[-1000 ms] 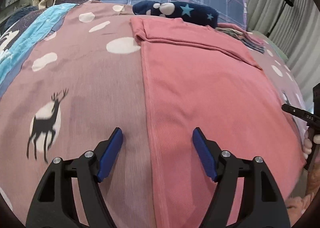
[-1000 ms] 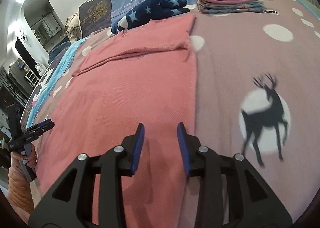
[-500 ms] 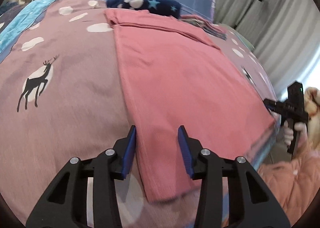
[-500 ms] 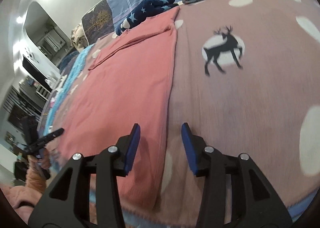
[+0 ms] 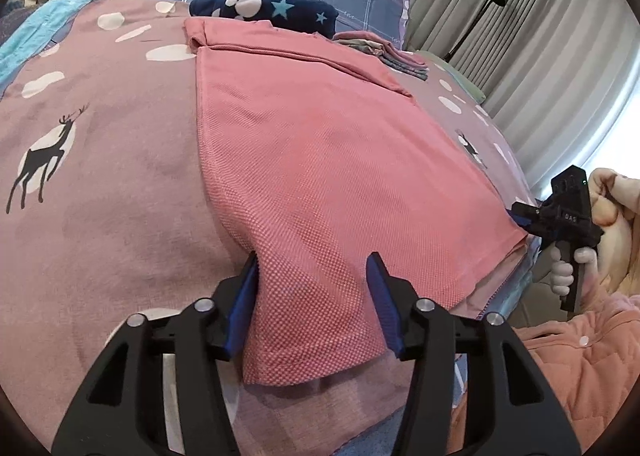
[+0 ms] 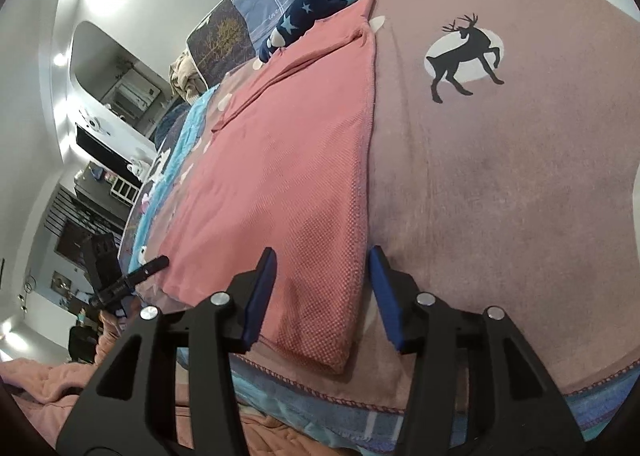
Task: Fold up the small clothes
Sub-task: 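Smooth the folded sweater strip with both tools open, then grasp the hem end with both grippers and lift it toward the collar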
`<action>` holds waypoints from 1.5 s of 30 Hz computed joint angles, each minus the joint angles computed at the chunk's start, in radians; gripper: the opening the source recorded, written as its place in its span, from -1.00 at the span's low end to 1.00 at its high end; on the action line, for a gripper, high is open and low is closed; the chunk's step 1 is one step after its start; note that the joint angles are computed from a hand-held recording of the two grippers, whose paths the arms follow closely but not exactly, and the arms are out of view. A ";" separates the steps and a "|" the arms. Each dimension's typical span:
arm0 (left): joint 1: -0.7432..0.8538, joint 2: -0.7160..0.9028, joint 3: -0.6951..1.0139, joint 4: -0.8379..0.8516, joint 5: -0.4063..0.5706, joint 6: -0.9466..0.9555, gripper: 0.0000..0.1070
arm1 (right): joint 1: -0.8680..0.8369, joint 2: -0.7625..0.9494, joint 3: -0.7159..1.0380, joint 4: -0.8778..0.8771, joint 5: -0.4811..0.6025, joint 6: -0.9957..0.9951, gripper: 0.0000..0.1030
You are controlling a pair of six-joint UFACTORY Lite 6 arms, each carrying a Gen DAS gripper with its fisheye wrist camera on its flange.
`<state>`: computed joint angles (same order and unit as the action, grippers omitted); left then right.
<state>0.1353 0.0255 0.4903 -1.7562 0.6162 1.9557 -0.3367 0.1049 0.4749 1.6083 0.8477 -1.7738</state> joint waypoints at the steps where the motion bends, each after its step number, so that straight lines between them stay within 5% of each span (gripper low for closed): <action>1: 0.006 -0.019 -0.012 0.016 -0.005 -0.025 -0.22 | -0.005 -0.009 -0.005 -0.016 0.001 0.011 -0.04; 4: 0.053 -0.054 -0.040 0.101 0.030 -0.091 -0.40 | -0.036 -0.043 -0.032 -0.085 0.023 0.036 -0.04; 10: 0.047 0.091 0.035 -0.002 0.100 0.007 -0.36 | -0.070 0.137 0.056 -0.074 0.159 0.027 0.01; 18: 0.038 0.029 0.008 0.051 0.072 -0.057 -0.53 | -0.099 0.054 0.015 -0.177 0.137 0.077 0.00; 24: 0.019 0.165 0.101 -0.028 0.123 -0.009 -0.54 | -0.021 0.199 0.127 -0.080 0.187 0.068 0.00; 26: 0.008 0.179 0.124 -0.036 0.120 -0.034 -0.79 | 0.022 0.175 0.138 -0.054 0.143 0.088 -0.18; 28: 0.019 0.172 0.125 -0.018 0.140 -0.052 -0.92 | 0.022 0.164 0.134 -0.042 0.127 0.098 -0.90; 35: 0.062 -0.006 0.055 -0.021 0.258 -0.024 -0.93 | -0.148 0.139 0.134 -0.074 0.359 0.122 -0.93; 45: 0.029 -0.598 -0.107 0.159 0.280 -0.325 -0.93 | -0.464 -0.369 0.004 -0.274 0.618 0.198 -0.94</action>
